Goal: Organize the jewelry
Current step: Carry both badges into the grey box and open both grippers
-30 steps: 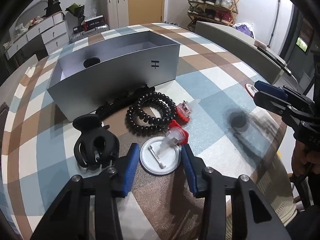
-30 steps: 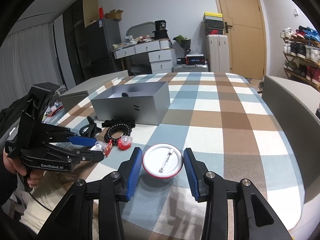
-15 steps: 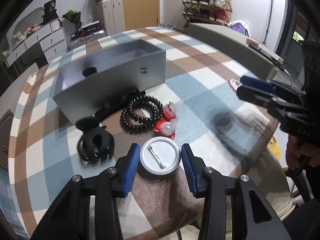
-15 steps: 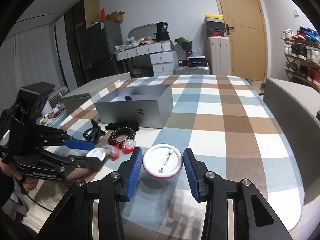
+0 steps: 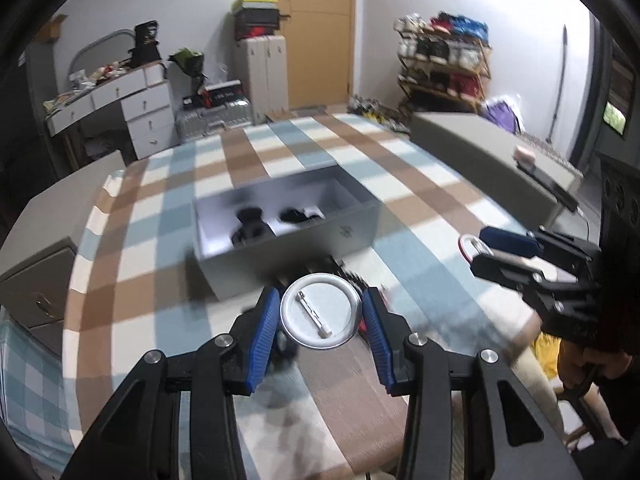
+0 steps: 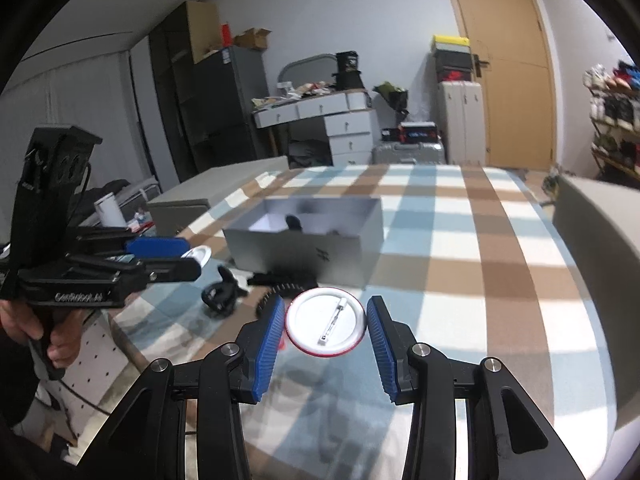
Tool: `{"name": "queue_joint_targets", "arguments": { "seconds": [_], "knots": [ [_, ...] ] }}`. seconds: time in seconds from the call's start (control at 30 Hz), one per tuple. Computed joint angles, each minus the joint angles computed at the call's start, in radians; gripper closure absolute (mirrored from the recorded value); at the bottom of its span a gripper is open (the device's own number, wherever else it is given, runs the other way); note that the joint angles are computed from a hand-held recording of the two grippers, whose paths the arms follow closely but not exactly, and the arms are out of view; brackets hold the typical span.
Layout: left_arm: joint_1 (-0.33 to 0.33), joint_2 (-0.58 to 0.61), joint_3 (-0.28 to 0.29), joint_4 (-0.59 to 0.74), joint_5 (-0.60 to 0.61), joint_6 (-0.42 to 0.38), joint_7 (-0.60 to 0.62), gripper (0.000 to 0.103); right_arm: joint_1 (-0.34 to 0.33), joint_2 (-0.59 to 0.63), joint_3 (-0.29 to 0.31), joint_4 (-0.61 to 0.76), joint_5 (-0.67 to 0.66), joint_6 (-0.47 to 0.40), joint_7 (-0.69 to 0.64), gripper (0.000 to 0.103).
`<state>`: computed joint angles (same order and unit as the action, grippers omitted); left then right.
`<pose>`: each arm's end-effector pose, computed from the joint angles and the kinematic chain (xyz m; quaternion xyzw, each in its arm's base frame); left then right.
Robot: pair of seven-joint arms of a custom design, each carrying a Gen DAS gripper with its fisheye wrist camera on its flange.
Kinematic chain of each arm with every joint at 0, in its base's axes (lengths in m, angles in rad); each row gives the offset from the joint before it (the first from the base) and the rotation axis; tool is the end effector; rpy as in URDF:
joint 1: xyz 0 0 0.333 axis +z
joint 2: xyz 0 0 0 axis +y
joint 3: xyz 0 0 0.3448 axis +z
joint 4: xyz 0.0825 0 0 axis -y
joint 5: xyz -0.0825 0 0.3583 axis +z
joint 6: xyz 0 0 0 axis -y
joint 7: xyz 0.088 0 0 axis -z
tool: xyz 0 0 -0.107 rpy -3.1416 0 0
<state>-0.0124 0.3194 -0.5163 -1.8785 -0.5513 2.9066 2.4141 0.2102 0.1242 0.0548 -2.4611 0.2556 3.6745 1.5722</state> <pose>0.5957 -0.2677 0.4787 -0.3454 0.8480 -0.3762 0.1416 0.5066 0.1025 0.4303 -0.5948 0.6185 -0.3083 0.4107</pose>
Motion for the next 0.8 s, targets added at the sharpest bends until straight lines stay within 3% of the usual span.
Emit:
{"name": "queue_joint_targets", "arguments": {
  "seconds": [0.3, 0.53, 0.67, 0.8],
  "knots": [
    [0.013, 0.081, -0.006, 0.142, -0.003, -0.019, -0.066, 0.066, -0.127, 0.046, 0.045, 0.157, -0.297, -0.072, 0.191, 0.062],
    [0.007, 0.17, -0.009, 0.264, 0.055, -0.049, -0.15, 0.066, -0.32, 0.129, 0.175, 0.326, -0.579, -0.138, 0.398, 0.062],
    [-0.006, 0.219, -0.006, 0.331, 0.105, -0.079, -0.194, 0.066, -0.388, 0.177, 0.235, 0.401, -0.63, -0.17, 0.429, 0.062],
    [-0.019, 0.262, -0.004, 0.391, 0.144, -0.111, -0.229, 0.066, -0.512, 0.236, 0.358, 0.467, -0.688, -0.208, 0.462, 0.062]
  ]
}}
